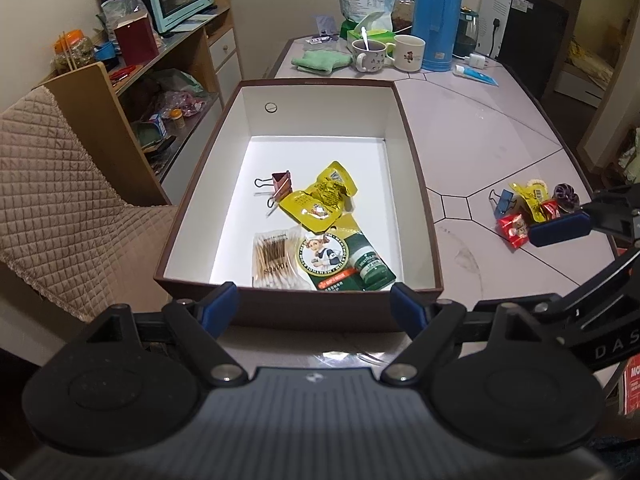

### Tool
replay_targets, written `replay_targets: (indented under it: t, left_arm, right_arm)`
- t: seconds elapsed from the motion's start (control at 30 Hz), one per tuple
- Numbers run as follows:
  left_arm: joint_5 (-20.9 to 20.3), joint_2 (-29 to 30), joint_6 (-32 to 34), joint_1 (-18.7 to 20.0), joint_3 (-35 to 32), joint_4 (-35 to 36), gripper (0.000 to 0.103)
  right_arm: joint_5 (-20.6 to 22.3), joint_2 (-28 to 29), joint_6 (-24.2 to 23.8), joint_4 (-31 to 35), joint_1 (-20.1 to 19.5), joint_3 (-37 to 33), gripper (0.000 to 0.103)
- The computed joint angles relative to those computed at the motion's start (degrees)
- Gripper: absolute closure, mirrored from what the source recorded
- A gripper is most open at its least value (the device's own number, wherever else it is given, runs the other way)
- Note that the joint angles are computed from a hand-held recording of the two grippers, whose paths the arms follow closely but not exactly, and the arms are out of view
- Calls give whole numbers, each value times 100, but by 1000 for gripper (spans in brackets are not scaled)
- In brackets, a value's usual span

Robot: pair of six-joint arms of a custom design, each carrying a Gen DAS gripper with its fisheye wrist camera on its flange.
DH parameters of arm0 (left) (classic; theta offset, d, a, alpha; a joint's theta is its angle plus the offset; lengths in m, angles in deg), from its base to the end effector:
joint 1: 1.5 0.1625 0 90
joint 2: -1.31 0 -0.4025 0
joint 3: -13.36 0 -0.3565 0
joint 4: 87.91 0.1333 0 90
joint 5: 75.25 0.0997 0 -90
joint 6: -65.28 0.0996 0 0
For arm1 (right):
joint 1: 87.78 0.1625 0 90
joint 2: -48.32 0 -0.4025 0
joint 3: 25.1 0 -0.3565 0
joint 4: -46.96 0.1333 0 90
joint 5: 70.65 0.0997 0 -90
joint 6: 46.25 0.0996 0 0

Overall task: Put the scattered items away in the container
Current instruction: 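Withdraw both grippers from the box toward the remaining items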

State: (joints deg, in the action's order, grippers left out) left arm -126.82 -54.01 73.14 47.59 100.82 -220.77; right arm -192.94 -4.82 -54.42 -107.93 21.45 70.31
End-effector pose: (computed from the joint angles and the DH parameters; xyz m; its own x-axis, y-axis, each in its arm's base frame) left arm -0.2738 -0.6140 0.2457 -0.5735 0.5232 -0.6304 0.7287 0.6774 -0.1007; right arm 0.2830 -0.5682 0.2054 -0.8139 -0.2074 0.5428 -0.4240 0.8507 -0.3106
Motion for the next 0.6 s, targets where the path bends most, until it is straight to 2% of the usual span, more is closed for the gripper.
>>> replay_targets:
  t: [0.6]
  left_arm:
    - [493, -234, -1002, -425, 658, -104, 23]
  right_arm:
    - [302, -686, -360, -93, -206, 648, 9]
